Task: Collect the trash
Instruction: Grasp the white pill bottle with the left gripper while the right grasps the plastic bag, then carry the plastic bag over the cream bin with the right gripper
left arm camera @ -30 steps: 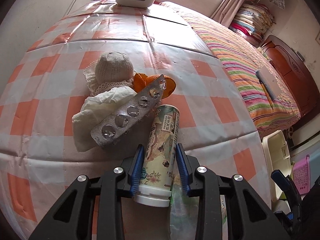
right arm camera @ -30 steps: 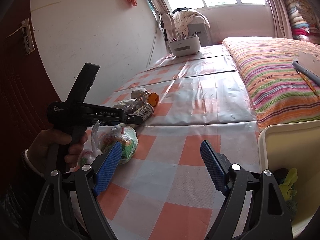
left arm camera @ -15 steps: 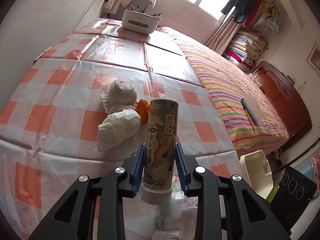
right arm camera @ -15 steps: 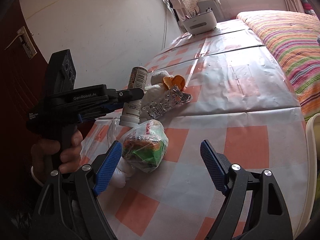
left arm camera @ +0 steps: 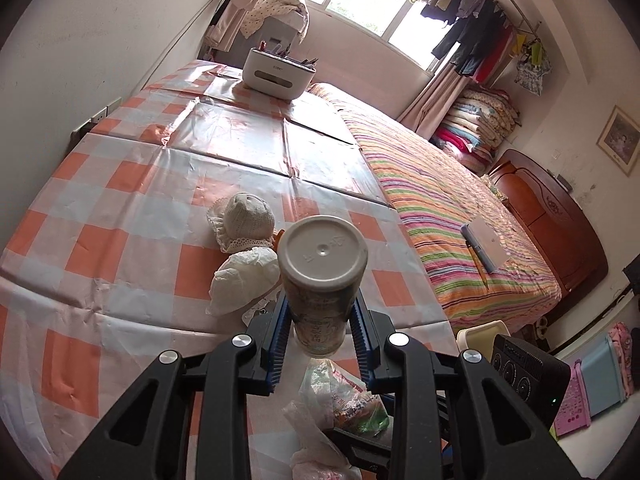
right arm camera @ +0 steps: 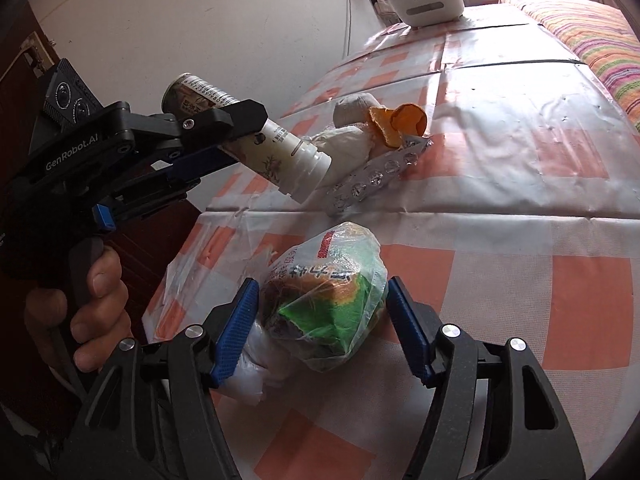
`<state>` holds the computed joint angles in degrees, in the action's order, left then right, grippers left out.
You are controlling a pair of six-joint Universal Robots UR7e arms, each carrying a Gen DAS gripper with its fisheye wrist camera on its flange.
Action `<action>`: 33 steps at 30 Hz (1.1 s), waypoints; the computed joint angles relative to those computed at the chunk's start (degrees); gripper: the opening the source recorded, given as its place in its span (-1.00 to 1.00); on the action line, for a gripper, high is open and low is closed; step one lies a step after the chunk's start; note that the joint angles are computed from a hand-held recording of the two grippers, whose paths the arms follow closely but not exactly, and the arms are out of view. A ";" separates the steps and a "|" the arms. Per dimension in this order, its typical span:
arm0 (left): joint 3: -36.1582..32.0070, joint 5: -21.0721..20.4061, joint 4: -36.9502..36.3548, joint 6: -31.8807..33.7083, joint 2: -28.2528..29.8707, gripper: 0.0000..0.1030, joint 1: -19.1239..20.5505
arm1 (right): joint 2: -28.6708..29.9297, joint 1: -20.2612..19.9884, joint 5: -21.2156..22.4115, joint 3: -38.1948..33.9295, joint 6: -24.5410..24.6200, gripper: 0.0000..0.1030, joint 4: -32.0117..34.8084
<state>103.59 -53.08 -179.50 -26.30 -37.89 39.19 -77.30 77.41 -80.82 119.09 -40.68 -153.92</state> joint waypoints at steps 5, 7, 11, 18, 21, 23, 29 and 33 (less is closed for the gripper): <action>0.31 -0.63 -0.90 0.11 -0.06 -0.45 0.15 | -0.50 0.18 -0.24 1.36 -1.46 -0.04 -2.62; 0.36 -0.62 -1.25 0.24 0.04 -0.45 0.06 | -0.93 -0.14 0.30 1.72 -1.73 -0.05 -3.08; 0.19 -0.81 -1.26 0.63 0.23 -0.45 -0.07 | -2.27 -1.24 2.12 2.23 -1.67 -0.06 -3.66; -0.61 -0.90 -0.50 1.02 0.89 -0.45 -0.40 | -4.91 -4.10 5.19 3.01 -0.23 -0.06 -4.88; -0.92 -0.69 -0.46 1.23 1.35 -0.45 -0.77 | -5.50 -4.96 5.71 2.82 0.40 -0.06 -5.43; -1.11 -0.76 -0.46 1.30 1.63 -0.45 -1.08 | -6.09 -5.52 6.19 3.03 0.55 -0.06 -6.33; -2.53 -1.60 0.00 2.08 2.82 -0.45 -1.56 | -7.50 -7.06 7.78 2.87 0.74 -0.06 -7.69; -4.03 -2.48 1.02 2.77 4.09 -0.45 -1.94 | -8.32 -8.29 8.50 2.72 1.22 -0.06 -8.27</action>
